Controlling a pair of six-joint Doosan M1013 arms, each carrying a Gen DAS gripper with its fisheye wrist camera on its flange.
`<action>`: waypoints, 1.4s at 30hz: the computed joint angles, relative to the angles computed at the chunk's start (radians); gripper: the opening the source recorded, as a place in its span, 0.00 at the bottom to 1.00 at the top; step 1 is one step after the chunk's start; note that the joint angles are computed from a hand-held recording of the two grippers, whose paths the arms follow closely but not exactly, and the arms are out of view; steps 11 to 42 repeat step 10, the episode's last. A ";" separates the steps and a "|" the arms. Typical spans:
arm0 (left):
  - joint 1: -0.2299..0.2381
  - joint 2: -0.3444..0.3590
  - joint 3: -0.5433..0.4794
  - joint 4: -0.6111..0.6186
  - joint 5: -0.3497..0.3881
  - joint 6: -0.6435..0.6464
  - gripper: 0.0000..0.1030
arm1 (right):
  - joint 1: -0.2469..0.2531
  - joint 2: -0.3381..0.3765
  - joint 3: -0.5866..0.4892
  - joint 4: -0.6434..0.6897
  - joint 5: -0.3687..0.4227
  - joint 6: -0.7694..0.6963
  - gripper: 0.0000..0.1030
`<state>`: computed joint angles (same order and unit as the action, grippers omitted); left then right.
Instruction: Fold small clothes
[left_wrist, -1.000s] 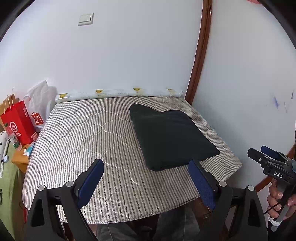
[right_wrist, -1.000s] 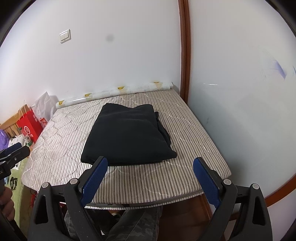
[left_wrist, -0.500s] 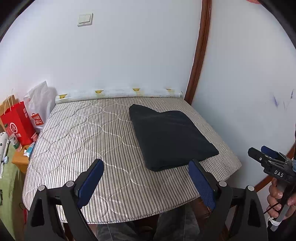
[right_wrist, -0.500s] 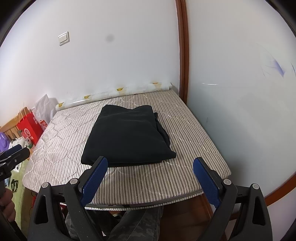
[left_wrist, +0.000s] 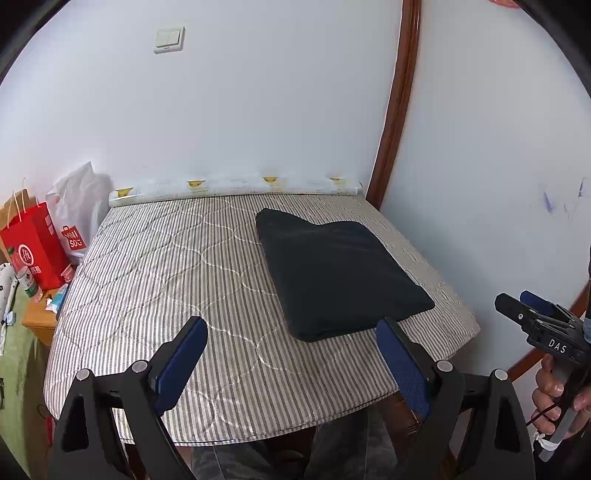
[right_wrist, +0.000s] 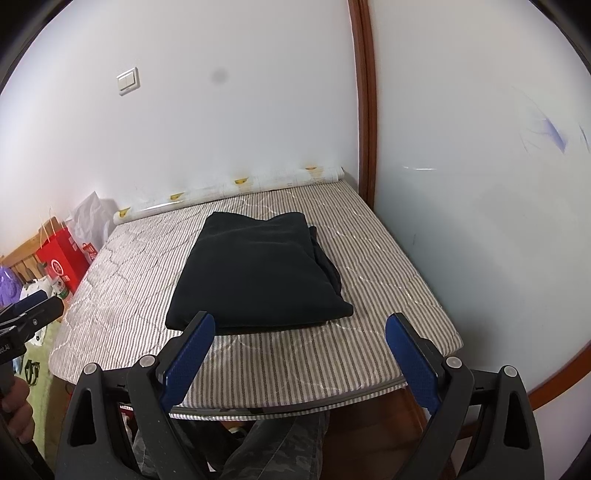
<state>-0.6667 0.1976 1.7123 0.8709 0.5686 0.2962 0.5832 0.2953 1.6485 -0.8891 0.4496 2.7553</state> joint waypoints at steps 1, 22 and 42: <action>0.000 0.000 0.000 -0.002 0.000 0.003 0.90 | -0.001 -0.001 0.001 0.000 -0.002 0.001 0.90; 0.003 -0.003 0.001 -0.005 -0.008 0.018 0.90 | -0.004 -0.003 0.004 -0.001 -0.009 0.003 0.90; 0.003 -0.003 0.001 -0.005 -0.008 0.018 0.90 | -0.004 -0.003 0.004 -0.001 -0.009 0.003 0.90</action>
